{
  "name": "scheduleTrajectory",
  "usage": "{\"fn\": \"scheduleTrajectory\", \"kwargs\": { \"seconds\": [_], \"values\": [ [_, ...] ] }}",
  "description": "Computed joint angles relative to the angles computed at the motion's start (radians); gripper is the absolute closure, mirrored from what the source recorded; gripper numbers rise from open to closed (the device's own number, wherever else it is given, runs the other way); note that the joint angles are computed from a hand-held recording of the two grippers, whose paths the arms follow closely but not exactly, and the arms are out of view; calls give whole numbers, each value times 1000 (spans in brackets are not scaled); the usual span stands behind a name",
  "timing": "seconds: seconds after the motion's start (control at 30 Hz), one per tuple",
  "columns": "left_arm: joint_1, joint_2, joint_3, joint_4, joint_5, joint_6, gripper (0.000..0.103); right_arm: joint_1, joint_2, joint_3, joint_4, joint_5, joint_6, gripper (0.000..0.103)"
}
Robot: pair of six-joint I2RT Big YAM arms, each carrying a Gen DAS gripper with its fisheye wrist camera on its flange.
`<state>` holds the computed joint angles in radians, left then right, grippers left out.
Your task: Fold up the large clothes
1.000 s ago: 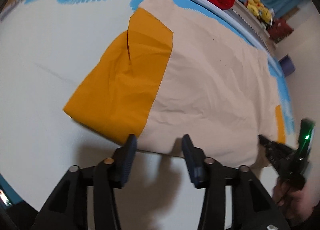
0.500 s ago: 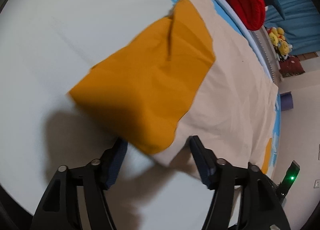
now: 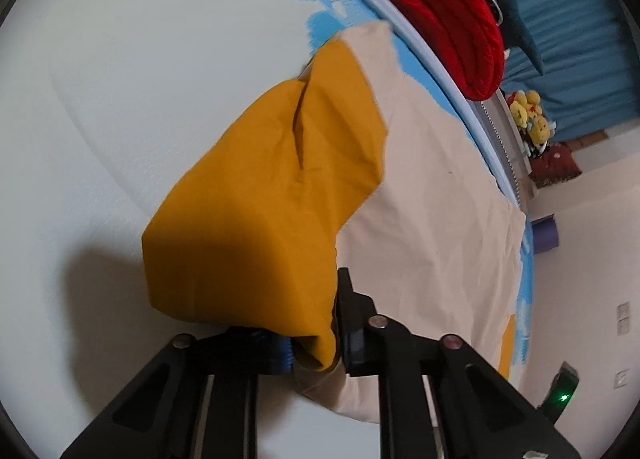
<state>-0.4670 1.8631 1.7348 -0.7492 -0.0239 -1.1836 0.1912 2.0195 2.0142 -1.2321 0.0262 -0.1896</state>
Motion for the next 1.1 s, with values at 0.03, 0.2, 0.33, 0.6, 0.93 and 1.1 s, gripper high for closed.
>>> {"fn": "scheduleTrajectory", "kwargs": {
  "seconds": [0.03, 0.2, 0.33, 0.6, 0.93, 1.1],
  "values": [
    [0, 7, 33, -35, -13, 28, 91, -1, -6, -8, 12, -1, 11, 99],
    [-13, 5, 186, -198, -77, 161, 94, 17, -105, -129, 182, 33, 44, 99],
    [-25, -22, 276, -369, -118, 256, 96, 67, -221, -266, 343, 57, 68, 99],
    [-95, -105, 235, -429, -285, 448, 96, 160, -232, -327, 216, -67, 129, 99],
    [-134, -57, 288, -323, -297, 542, 97, 62, -219, -76, 137, -115, -99, 95],
    [-191, 82, 486, -337, -276, 659, 97, -34, -263, -83, 271, -96, -150, 49]
  ]
}}
